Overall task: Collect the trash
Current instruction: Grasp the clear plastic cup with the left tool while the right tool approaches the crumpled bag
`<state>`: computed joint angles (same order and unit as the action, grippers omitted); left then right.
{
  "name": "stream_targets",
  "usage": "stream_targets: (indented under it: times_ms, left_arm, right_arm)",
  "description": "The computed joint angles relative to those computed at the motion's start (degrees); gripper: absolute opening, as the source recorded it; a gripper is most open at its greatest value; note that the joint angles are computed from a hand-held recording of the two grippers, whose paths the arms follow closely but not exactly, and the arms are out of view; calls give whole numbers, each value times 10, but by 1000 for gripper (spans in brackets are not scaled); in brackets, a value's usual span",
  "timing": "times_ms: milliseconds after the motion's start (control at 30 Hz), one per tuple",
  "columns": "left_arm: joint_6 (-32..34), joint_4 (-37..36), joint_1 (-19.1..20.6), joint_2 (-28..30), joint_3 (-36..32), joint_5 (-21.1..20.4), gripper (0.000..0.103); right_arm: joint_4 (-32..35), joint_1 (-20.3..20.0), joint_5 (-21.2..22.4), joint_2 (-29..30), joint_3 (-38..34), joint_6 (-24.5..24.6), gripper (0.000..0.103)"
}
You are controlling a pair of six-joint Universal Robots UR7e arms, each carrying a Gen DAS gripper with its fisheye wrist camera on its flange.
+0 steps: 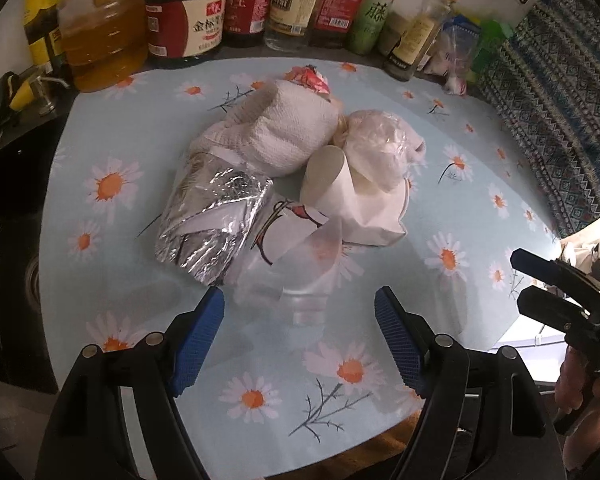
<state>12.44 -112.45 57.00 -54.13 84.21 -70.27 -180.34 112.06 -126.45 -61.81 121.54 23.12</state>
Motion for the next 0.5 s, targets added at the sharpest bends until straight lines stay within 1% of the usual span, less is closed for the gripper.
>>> stream_targets:
  times_ms: [33, 100, 200, 333, 500]
  left_arm:
    - [0, 2, 0, 3, -1, 3, 74]
    - [1, 5, 0, 8, -2, 6, 74]
    - [0, 7, 1, 13, -5, 4, 60]
    - [-5, 12, 4, 21, -11, 10, 56]
    - [-5, 12, 4, 24, -13, 9, 57]
  right_arm:
    - [0, -3, 3, -1, 1, 0, 73]
    - [-2, -8, 6, -4, 3, 1, 73]
    - [-7, -12, 9, -5, 6, 2, 73]
    - [-8, -19, 14, -8, 10, 9, 73]
    - [-4, -21, 16, -8, 9, 11, 73]
